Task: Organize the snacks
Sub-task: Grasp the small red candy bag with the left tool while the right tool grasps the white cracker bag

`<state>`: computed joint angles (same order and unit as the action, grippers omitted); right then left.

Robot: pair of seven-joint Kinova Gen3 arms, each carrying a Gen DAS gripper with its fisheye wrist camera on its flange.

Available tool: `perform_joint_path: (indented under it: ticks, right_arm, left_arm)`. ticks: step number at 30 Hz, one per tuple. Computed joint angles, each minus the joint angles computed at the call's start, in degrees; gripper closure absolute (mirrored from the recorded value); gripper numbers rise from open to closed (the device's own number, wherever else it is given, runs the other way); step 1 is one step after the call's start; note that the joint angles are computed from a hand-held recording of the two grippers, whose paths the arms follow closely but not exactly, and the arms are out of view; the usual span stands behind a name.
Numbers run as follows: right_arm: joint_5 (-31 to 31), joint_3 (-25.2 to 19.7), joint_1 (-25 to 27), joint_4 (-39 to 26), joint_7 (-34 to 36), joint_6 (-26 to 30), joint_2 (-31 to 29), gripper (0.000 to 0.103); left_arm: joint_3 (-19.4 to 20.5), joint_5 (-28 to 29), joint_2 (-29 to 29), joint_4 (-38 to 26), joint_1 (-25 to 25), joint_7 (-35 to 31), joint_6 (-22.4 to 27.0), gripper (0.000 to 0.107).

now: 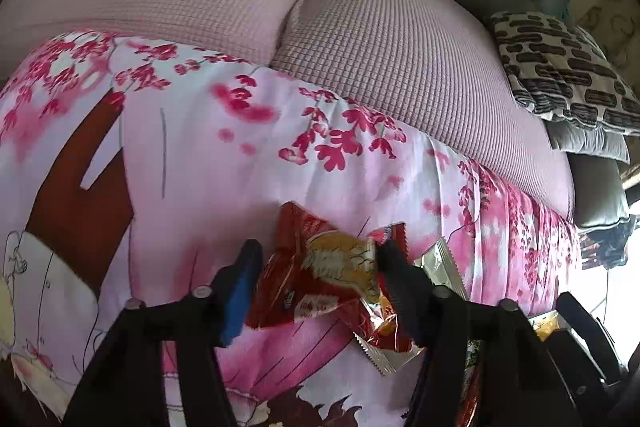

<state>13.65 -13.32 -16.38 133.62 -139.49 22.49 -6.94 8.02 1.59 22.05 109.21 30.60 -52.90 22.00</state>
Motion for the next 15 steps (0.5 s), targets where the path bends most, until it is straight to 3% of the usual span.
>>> perform_joint_path:
  ticks: [4,12,15]
  right_arm:
    - [-0.1,0.2,-1.8,-1.5,3.4,-0.4,3.2,0.000]
    - [0.0,2.3,-8.1,-6.8,12.7,2.5,12.2,0.000]
    - [0.4,3.1,-10.3,-8.4,14.6,4.1,14.9,0.000]
  left_arm:
    - [-3.5,-3.6,-1.7,1.1,3.6,4.1,1.5,0.051]
    - [-6.5,-11.0,-7.5,8.4,4.9,14.6,1.4,0.051]
    - [-5.8,-13.6,-9.5,11.0,4.1,17.6,0.8,0.051]
